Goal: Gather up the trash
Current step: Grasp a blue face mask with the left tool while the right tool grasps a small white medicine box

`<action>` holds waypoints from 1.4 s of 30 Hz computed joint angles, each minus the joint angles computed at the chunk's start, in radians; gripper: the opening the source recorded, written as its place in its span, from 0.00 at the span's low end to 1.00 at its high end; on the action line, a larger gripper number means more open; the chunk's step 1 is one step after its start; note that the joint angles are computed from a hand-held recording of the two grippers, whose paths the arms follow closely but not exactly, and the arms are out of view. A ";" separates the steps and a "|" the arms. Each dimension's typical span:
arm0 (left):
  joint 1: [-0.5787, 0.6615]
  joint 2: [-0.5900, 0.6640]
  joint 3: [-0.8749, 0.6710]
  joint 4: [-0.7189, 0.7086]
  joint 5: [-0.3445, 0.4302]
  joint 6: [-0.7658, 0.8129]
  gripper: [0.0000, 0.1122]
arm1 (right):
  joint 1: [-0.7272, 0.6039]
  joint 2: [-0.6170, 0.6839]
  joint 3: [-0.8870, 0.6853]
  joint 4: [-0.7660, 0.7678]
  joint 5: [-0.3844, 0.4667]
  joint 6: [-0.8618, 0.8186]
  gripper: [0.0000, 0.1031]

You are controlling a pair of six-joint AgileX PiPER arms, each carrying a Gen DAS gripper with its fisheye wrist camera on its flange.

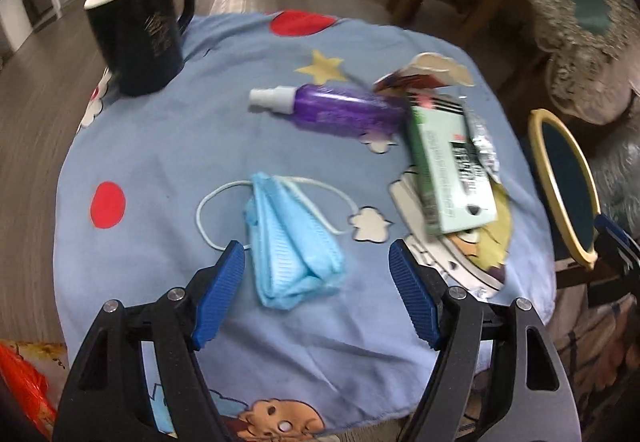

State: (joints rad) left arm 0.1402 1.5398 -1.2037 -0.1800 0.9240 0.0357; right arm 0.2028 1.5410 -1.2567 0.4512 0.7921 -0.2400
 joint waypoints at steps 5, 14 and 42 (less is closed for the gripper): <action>0.007 0.067 -0.032 0.003 0.055 0.004 0.40 | 0.034 0.008 0.012 -0.025 0.010 -0.009 0.84; 0.041 0.005 -0.026 -0.040 0.050 0.021 0.17 | 0.077 0.039 0.006 -0.031 0.033 -0.015 0.84; 0.075 0.001 -0.033 -0.133 0.042 0.042 0.17 | 0.310 0.188 -0.043 -0.135 0.018 -0.202 0.42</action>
State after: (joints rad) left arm 0.2157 1.5410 -1.2363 -0.3129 0.9664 0.0773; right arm 0.5133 1.7289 -1.2999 0.3162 0.8105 -0.4417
